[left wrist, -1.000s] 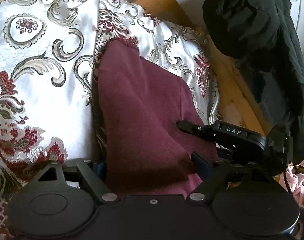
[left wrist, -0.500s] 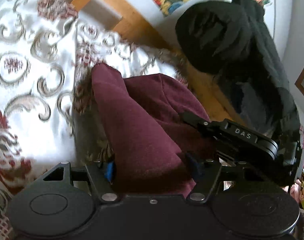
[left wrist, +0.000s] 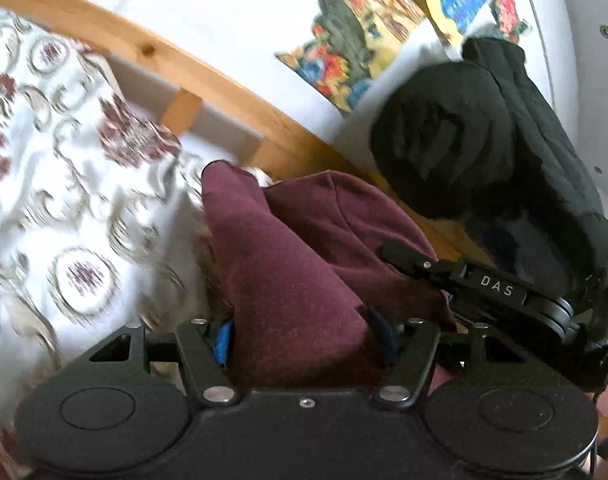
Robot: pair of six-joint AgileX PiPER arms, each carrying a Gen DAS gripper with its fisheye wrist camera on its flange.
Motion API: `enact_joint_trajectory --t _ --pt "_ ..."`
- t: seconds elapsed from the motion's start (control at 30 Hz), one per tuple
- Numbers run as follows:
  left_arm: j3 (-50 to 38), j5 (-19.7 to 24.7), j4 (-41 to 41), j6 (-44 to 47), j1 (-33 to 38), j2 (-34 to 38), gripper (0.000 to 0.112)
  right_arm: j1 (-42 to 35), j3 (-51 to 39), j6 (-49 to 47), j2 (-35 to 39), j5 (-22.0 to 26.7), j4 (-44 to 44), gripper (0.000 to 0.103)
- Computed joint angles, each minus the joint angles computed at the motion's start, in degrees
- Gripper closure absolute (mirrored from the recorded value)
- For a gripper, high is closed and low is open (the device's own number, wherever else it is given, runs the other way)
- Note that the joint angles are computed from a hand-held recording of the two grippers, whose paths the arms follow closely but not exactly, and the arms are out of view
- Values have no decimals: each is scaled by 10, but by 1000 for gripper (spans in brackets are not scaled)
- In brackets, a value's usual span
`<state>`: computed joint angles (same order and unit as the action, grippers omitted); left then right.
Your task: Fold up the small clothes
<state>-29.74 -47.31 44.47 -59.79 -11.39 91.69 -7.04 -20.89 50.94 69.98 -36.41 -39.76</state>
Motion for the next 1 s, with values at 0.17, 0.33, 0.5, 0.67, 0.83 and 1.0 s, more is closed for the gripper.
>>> enact_joint_trajectory --t 0.17,0.33,0.5,0.67,0.83,1.0 --pt "-19 42 -19 -6 27 37 45 113 -37 -176 111 19 198 84" --pt "-44 115 12 -126 47 77 46 129 -45 -238 178 36 272 81" --pt "-45 73 62 -238 84 105 42 85 -35 -130 176 36 218 45" --pt "-49 106 66 -226 64 91 31 73 -38 -102 179 83 224 20" --pt "-51 158 53 -187 30 71 17 6 -37 68 198 84 62 4" --pt "-52 180 47 -172 20 65 13 -17 -28 116 188 75 11 1"
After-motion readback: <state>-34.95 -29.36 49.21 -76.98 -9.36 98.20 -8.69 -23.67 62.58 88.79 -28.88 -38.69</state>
